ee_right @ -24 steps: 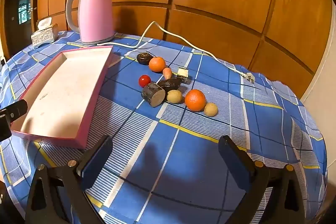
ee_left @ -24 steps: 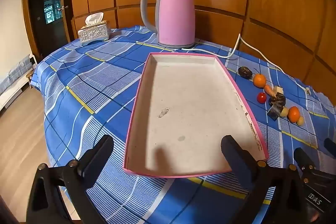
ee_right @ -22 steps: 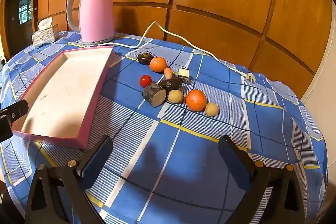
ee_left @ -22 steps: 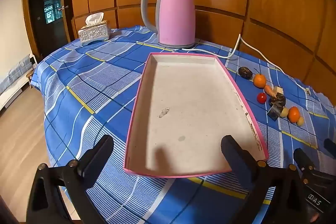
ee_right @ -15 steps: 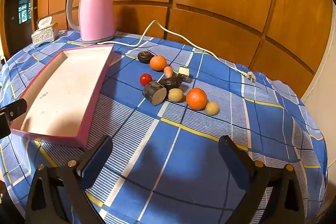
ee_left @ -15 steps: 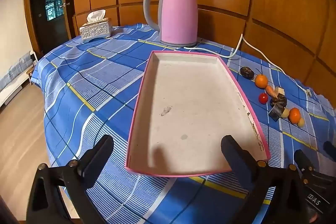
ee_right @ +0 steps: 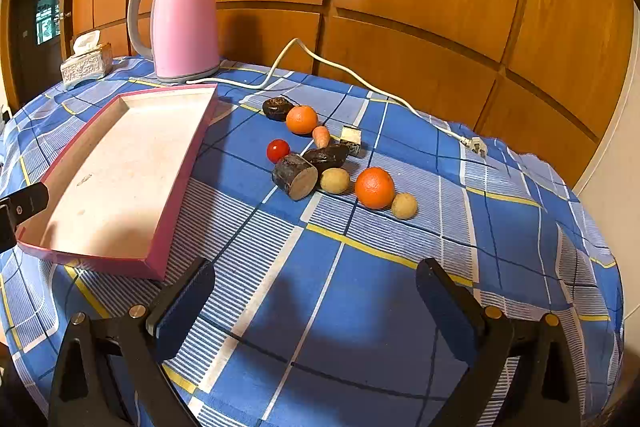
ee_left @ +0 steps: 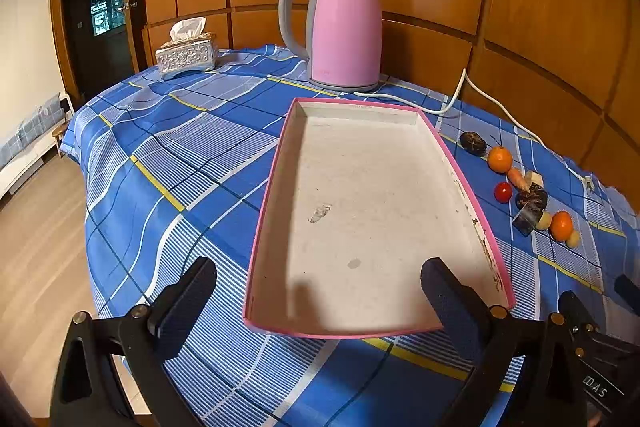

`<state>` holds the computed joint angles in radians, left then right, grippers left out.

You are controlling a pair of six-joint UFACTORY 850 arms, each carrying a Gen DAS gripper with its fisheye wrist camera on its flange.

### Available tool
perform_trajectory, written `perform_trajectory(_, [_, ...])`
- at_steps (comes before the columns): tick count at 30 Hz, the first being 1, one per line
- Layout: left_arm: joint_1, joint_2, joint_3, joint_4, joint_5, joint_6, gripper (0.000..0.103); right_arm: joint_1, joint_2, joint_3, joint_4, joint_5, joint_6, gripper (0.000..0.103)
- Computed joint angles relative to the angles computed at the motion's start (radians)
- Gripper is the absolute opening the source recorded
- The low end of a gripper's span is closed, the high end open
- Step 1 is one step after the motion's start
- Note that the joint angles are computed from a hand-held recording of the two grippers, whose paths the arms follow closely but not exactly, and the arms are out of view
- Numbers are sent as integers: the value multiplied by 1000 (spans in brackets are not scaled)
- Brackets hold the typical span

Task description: Organize fruits

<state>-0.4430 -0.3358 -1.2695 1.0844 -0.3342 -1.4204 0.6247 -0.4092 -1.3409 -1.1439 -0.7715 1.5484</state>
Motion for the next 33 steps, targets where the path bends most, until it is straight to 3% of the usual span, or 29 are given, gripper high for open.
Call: perform_trajectory(33, [5,1,-3,-45,12,29,103,5,-8,-15,4,-13,-20,102])
